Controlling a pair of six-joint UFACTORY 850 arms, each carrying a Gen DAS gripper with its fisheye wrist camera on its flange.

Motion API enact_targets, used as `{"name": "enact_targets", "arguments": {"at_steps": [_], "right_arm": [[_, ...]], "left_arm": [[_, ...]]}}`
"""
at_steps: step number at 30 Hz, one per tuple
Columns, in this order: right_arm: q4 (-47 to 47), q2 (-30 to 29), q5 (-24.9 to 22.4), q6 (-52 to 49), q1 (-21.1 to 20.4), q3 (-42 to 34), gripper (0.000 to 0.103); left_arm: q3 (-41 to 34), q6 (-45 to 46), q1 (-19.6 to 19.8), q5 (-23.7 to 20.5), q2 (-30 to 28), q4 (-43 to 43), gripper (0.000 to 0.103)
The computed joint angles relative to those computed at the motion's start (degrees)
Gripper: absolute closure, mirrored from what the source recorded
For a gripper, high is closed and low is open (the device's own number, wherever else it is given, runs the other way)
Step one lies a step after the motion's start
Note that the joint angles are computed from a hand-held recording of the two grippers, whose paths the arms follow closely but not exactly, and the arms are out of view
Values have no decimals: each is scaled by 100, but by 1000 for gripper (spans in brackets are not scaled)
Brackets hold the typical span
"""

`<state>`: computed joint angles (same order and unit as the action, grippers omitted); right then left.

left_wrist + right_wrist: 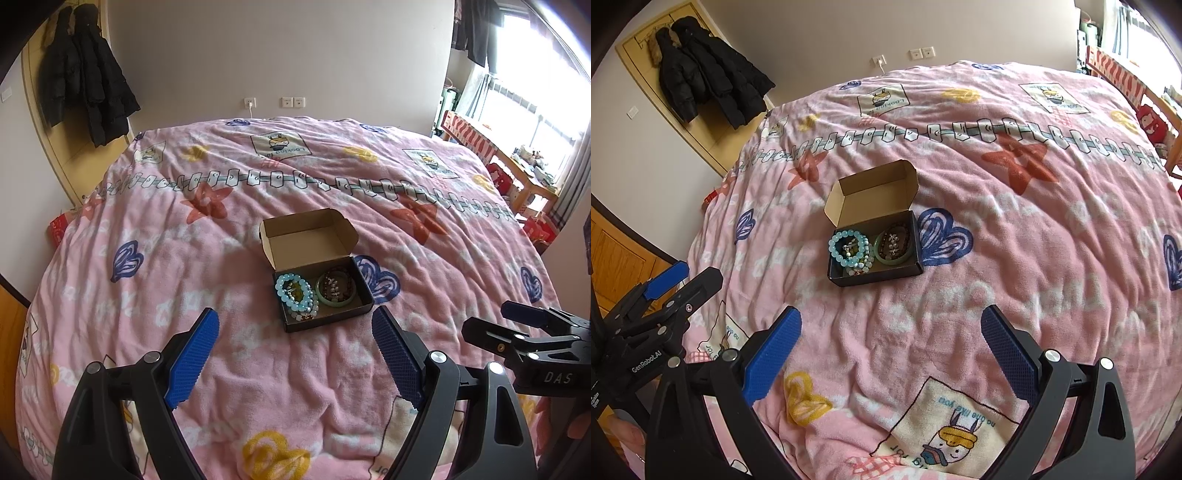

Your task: Organize jewelry

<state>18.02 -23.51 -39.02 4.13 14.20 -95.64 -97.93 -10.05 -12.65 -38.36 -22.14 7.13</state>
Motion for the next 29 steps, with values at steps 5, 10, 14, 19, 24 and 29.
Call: {"name": "enact_targets", "arguments": {"at_steps": [5,10,14,19,24,29], "right_arm": [[6,-1,-6,-17,1,-6,7],[28,6,33,-43,-1,20,7],[27,10,48,-66,2,35,7],[24,6,34,-73,2,6,7],[23,5,26,-70,3,3,7],[24,3,26,-64,6,-2,7]], "left_arm": [[-1,50,5,-6,15,-67,19],[20,-3,3,17,33,-27,19],[38,-34,-5,52,55,24,19],[31,-160,-9,48,72,141,19],[31,-221,3,6,65,132,19],[26,-142,84,-19,52,-129,19]]}}
